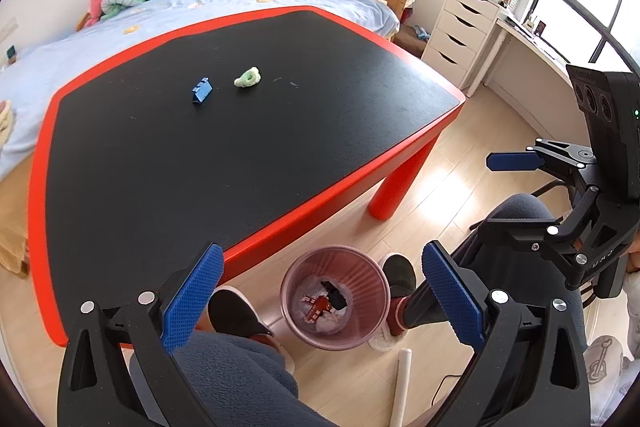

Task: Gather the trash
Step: 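Move both tools back over the table toward the blue block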

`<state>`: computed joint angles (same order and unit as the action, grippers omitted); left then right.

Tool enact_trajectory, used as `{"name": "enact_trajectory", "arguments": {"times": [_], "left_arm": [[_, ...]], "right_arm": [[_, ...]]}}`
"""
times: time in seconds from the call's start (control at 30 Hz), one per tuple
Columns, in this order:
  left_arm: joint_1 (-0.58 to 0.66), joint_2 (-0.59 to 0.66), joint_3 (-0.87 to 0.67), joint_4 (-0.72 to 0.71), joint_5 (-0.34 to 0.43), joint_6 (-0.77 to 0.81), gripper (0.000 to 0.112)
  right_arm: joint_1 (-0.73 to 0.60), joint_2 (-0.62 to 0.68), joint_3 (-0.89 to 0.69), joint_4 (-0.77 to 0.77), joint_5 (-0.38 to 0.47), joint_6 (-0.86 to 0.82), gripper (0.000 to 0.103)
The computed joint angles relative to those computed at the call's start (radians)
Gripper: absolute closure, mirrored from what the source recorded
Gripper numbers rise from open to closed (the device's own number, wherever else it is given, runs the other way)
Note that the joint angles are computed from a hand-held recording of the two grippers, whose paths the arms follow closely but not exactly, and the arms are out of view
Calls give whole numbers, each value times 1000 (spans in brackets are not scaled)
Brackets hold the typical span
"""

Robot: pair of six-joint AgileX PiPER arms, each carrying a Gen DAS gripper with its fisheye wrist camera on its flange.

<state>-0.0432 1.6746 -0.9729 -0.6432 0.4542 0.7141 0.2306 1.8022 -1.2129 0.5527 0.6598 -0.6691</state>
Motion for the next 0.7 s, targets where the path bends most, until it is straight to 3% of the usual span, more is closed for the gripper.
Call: {"name": "enact_trajectory", "arguments": {"times": [0.33, 0.57, 0.7], "left_arm": [[47, 46, -84, 63, -1, -46, 17], [90, 148, -242, 115, 31, -67, 17], [118, 232, -368, 142, 74, -81, 17]], "right_arm": [[21, 81, -154, -54, 48, 27, 3], [51, 215, -399, -132, 95, 35, 3], [60, 346, -637, -179, 193, 61, 3]]}}
